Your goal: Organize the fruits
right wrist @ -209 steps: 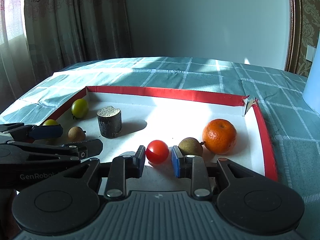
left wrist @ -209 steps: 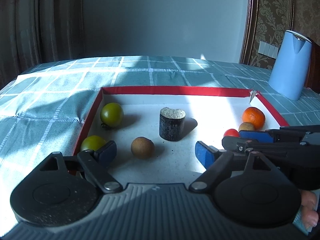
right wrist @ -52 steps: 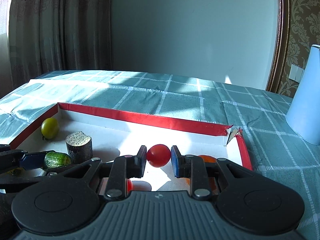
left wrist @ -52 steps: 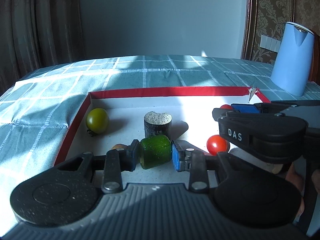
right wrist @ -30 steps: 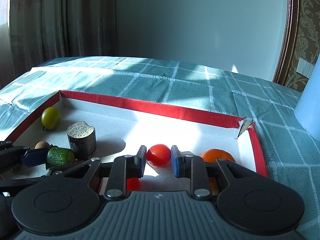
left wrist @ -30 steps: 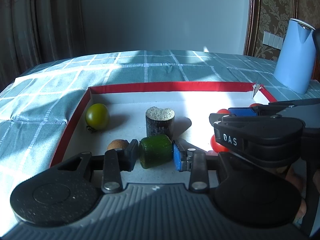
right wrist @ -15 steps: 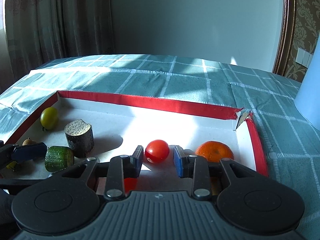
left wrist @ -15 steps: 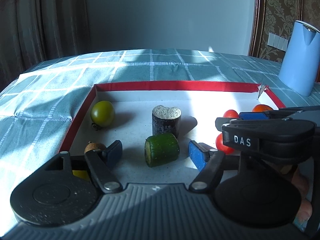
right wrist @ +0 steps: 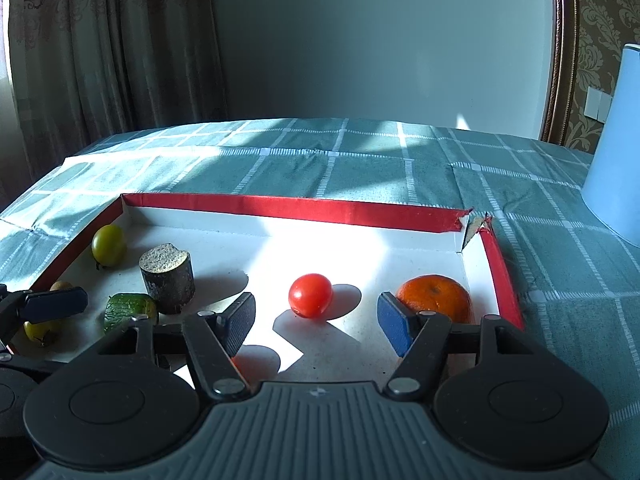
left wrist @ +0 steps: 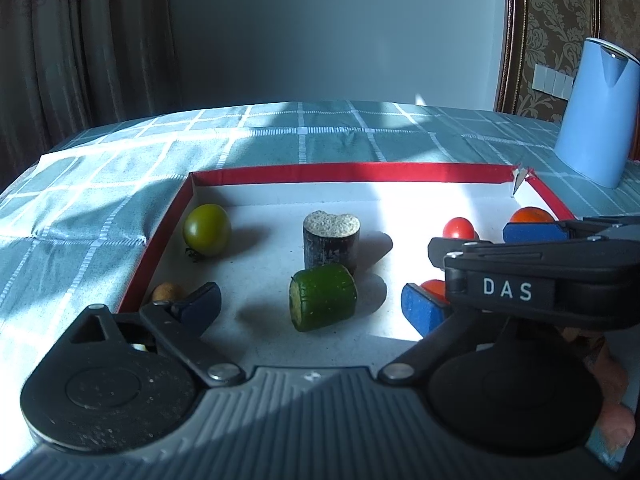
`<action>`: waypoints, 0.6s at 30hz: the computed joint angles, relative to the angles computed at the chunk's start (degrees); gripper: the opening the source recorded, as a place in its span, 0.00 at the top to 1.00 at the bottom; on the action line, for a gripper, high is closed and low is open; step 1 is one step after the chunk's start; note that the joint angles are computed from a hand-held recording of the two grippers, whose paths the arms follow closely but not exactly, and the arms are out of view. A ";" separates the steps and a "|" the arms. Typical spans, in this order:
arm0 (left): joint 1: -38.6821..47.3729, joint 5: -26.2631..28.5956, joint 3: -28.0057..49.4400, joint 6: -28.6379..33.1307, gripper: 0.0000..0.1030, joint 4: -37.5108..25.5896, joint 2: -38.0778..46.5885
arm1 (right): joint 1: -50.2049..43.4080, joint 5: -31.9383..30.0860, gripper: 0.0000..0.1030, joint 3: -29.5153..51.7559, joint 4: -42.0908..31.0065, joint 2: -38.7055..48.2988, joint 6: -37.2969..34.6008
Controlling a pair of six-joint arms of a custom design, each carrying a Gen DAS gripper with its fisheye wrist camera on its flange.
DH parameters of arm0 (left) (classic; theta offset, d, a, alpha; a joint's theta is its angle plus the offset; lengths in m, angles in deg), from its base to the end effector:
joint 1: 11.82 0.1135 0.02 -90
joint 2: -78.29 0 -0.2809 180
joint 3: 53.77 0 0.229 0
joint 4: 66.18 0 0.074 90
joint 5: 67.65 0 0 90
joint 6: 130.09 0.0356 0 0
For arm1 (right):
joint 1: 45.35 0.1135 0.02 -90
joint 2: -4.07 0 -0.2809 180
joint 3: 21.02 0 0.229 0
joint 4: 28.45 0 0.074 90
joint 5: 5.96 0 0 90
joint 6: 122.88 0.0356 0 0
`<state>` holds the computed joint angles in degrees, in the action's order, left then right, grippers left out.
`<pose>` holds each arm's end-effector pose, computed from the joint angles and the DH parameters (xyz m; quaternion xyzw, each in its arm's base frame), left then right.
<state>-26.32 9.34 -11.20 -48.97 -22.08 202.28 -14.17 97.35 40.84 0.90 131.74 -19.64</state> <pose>0.2902 -0.0668 0.0541 -0.0066 0.8918 0.0101 0.4523 0.3233 0.1860 0.0624 -0.0867 0.8841 0.0733 0.4533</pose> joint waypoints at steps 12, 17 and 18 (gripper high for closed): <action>-0.90 -1.38 -3.26 0.77 0.00 3.69 -0.55 | 0.35 -1.38 0.29 -8.65 8.15 -2.75 3.92; -0.56 -0.14 -6.80 -0.19 0.00 7.29 -1.65 | -0.09 -3.57 0.29 -14.51 14.48 -4.52 5.70; -0.76 -0.34 -7.62 -0.20 0.00 8.37 -1.74 | -0.06 -3.75 0.28 -15.25 15.50 -4.61 5.84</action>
<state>-27.08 9.01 -18.83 -49.17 -13.71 200.53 -14.23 93.60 25.59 16.40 127.13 -13.80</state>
